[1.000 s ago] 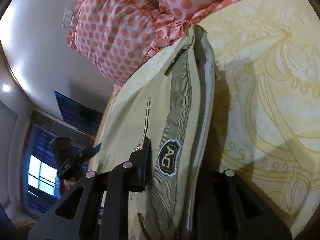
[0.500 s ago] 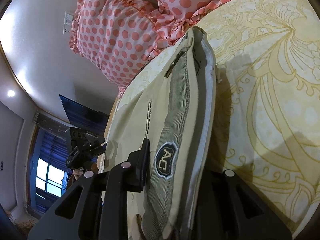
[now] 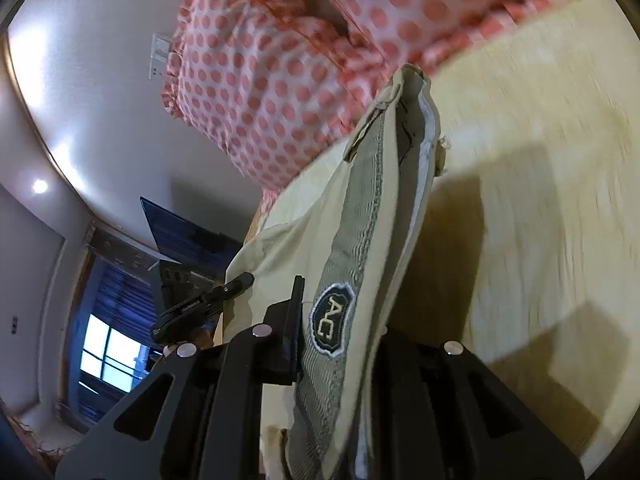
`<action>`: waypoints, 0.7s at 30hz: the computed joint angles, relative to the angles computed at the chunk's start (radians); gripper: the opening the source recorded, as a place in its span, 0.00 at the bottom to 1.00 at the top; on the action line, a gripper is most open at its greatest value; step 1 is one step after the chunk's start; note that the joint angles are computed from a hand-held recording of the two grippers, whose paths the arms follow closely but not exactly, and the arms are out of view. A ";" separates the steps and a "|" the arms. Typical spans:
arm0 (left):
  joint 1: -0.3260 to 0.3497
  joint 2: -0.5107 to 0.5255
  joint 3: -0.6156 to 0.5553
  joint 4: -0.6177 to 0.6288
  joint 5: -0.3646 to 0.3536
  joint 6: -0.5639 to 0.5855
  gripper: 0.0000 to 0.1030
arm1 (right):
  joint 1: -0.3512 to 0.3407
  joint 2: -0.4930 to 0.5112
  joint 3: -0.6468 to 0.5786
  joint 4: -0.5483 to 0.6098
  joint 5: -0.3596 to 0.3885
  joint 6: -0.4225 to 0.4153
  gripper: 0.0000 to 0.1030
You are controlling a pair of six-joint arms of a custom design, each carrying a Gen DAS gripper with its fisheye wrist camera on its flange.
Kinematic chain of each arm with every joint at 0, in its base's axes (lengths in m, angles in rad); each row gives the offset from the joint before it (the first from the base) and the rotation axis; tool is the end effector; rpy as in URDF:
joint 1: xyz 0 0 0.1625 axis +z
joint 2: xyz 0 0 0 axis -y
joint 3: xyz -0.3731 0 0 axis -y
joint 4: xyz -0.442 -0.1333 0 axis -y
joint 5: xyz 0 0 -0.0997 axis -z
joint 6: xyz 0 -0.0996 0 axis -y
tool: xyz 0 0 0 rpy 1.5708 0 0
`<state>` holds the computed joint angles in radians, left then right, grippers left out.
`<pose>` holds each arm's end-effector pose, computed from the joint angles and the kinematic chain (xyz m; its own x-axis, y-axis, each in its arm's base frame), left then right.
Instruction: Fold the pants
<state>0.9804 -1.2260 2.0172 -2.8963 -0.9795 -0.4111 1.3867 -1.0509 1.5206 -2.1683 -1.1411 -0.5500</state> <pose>-0.1575 -0.5743 0.1789 -0.9685 -0.0782 -0.2363 0.1004 0.7458 -0.6585 0.0455 -0.7103 0.2091 -0.8651 -0.4123 -0.2856 -0.3174 0.8910 -0.3246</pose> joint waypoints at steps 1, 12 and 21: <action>0.003 0.021 -0.029 -0.004 0.016 0.018 0.06 | 0.012 0.021 -0.030 -0.017 0.004 0.004 0.14; 0.070 0.263 -0.329 0.155 0.254 0.026 0.36 | 0.097 0.229 -0.253 -0.192 -0.369 0.138 0.45; 0.001 0.115 -0.104 -0.123 0.054 0.122 0.67 | 0.060 0.075 -0.111 -0.145 -0.100 0.066 0.79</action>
